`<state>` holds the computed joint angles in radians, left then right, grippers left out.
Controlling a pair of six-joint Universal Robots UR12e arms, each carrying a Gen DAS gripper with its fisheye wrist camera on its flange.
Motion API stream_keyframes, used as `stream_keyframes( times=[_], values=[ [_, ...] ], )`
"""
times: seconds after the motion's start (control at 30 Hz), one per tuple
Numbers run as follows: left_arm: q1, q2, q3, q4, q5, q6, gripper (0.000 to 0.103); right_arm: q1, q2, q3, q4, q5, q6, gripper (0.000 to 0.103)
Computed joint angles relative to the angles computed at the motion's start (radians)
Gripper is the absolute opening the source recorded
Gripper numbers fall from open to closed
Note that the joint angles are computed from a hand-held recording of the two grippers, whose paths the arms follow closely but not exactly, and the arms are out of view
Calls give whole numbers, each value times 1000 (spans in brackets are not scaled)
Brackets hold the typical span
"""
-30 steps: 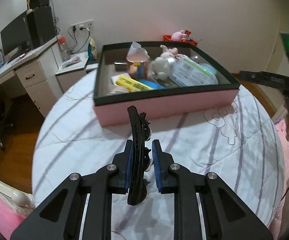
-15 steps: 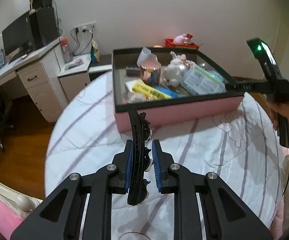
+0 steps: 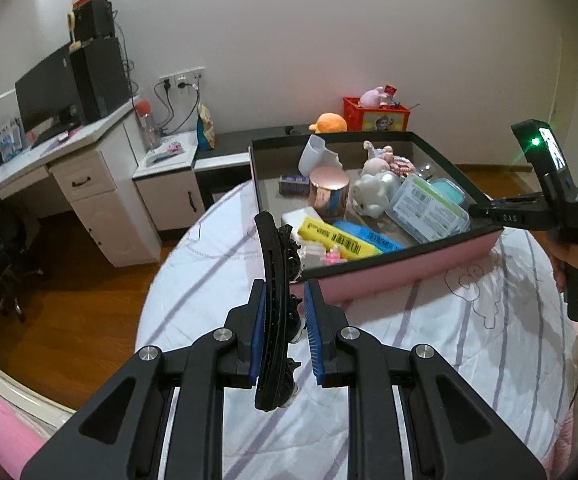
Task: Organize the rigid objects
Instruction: 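Carry the comb with the left tool over the box and open it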
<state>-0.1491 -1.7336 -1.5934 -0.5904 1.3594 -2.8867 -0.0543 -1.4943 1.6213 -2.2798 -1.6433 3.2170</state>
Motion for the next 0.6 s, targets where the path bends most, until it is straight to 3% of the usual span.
stream_keyframes(
  times=[0.27,0.5,0.6],
  values=[
    [-30,-46,83,-13,-28,46,19,-2,0,-1,7,4,-4,9],
    [-80,-140,226,-113,-75,94,19,-2,3,-6,13,5,-5,9],
    [-110,-189,298,-178,-47,119,19,-2,4,-8,15,6,-5,9]
  ],
)
